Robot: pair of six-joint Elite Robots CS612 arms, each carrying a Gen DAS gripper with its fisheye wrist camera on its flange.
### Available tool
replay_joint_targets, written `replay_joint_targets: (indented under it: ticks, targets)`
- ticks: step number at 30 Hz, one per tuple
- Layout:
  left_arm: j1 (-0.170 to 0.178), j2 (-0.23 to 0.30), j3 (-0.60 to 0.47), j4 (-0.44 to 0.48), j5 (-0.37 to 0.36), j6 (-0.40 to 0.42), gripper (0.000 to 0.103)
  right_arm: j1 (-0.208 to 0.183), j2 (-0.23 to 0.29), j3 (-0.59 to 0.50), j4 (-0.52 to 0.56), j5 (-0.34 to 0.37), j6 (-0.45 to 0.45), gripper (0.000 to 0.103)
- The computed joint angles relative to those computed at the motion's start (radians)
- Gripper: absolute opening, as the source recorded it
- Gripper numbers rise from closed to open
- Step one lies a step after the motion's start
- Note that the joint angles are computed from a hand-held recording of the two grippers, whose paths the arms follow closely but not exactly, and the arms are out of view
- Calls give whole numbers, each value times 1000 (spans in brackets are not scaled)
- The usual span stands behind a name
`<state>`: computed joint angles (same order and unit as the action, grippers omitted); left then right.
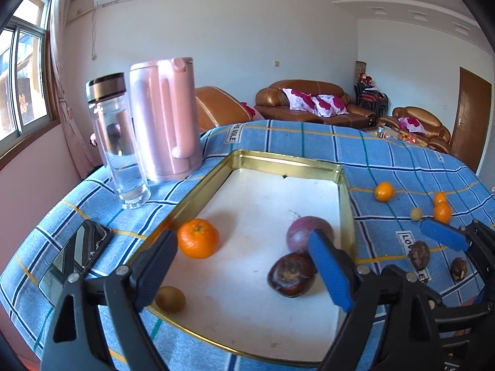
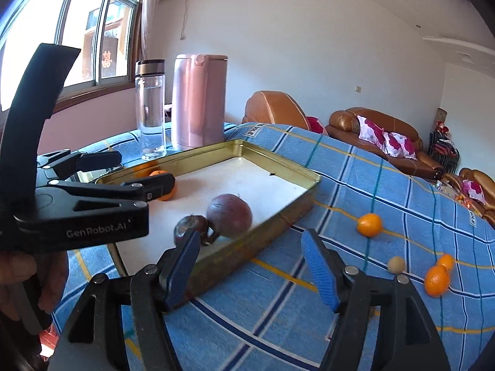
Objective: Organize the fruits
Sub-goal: 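Grasp a dark brown fruit with left gripper while right gripper grasps split brown fruit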
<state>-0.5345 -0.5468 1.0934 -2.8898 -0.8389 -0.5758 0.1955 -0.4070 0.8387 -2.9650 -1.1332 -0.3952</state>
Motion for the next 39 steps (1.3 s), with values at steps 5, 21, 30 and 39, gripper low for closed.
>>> replay_joint_targets:
  ticks: [5, 21, 30, 39]
  targets:
    - [-22, 40, -85, 11, -22, 80, 92, -41, -17, 36, -38, -40, 98, 71]
    - [-57, 233, -475, 252, -214, 278, 92, -123, -23, 57, -60, -158, 302, 72]
    - [-38, 302, -624, 436, -353, 269, 57, -135, -37, 73, -16, -163, 303, 72]
    - [-36, 285, -577, 369, -390, 304, 39, -131, -55, 109, 43, -135, 262, 72]
